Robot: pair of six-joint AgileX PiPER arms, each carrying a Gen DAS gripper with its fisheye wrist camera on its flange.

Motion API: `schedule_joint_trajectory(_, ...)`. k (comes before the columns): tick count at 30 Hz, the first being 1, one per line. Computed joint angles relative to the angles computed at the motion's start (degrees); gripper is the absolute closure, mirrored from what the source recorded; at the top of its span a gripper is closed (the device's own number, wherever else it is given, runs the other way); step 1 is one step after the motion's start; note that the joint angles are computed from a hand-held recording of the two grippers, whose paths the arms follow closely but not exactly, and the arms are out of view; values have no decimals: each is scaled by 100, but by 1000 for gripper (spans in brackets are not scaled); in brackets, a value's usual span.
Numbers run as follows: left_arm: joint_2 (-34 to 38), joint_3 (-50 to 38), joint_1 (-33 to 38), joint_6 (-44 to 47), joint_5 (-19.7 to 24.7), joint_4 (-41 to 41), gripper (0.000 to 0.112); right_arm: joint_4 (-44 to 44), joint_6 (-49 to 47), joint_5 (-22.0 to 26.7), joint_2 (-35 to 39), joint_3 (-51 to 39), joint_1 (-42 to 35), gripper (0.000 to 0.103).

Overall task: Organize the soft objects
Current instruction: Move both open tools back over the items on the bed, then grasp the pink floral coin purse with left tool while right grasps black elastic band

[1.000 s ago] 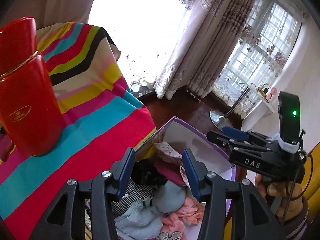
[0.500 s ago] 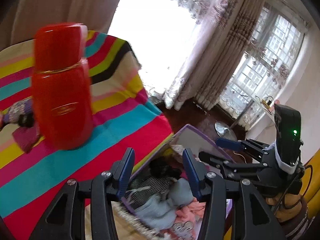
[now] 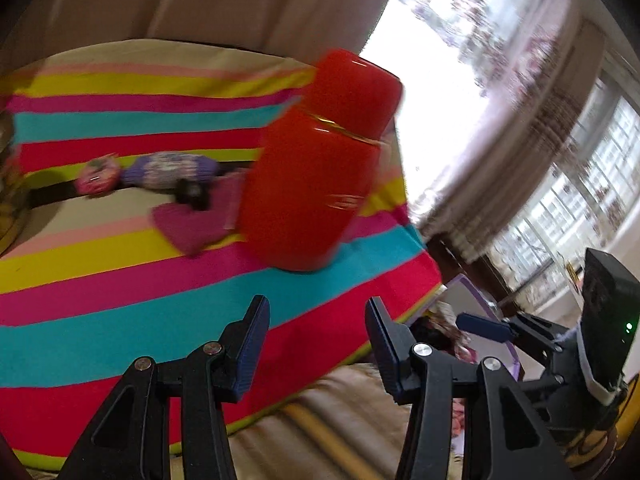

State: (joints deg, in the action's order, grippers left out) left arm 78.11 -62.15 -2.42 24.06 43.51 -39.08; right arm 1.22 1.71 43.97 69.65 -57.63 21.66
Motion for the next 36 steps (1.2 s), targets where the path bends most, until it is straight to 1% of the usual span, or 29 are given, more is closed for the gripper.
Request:
schedule_joint_trajectory(4, 20, 46, 689, 246, 125, -141, 61, -341, 791, -77, 548, -540, 685, 38)
schedule_joint_trajectory(10, 154, -158, 1651, 516, 334, -196, 61, -859, 1894, -135, 1555, -1629, 1392, 38)
schedule_joint_trajectory(13, 334, -321, 2005, 691, 371, -197, 61, -1078, 2404, -93, 2125, -2168, 1630, 38)
schedule_joint_trajectory(15, 459, -420, 2160, 758, 368, -169, 61, -1129, 2628, 31, 2450, -2508, 1700, 38)
schedule_joint_trajectory(17, 654, -568, 2328, 865, 373, -204, 61, -1410, 3073, 128, 2773, -2847, 1835, 38)
schedule_joint_trajectory(19, 840, -690, 2410, 955, 324, -223, 61, -1877, 3631, 188, 3083, -3156, 1995, 38)
schedule_joint_trajectory(21, 1045, -828, 2467, 1138, 266, -260, 61, -2147, 4032, 319, 3367, -3448, 2075, 37)
schedule_joint_trajectory(23, 1319, -1044, 2479, 1238, 182, -214, 55, -2256, 4412, 420, 3719, -3794, 2099, 35)
schedule_joint_trajectory(25, 1522, -1214, 2484, 1318, 98, -176, 45, -2435, 4747, 576, 4098, -4171, 2129, 35)
schedule_joint_trajectory(31, 2320, -1980, 2271, 1528, -137, 113, 36, -2971, 5670, 1126, 4945, -5184, 2190, 33)
schedule_joint_trajectory(33, 2683, -2391, 2228, 1482, -7, 259, 35, -3035, 5886, 1185, 5116, -5388, 2160, 33)
schedule_joint_trajectory(35, 3095, -2878, 2192, 1582, 237, 293, 33, -3166, 6081, 1467, 5391, -5749, 2160, 32)
schedule_joint_trajectory(36, 3243, -3055, 2147, 1602, 265, 369, 32, -3194, 6150, 1588, 5519, -5915, 2152, 32)
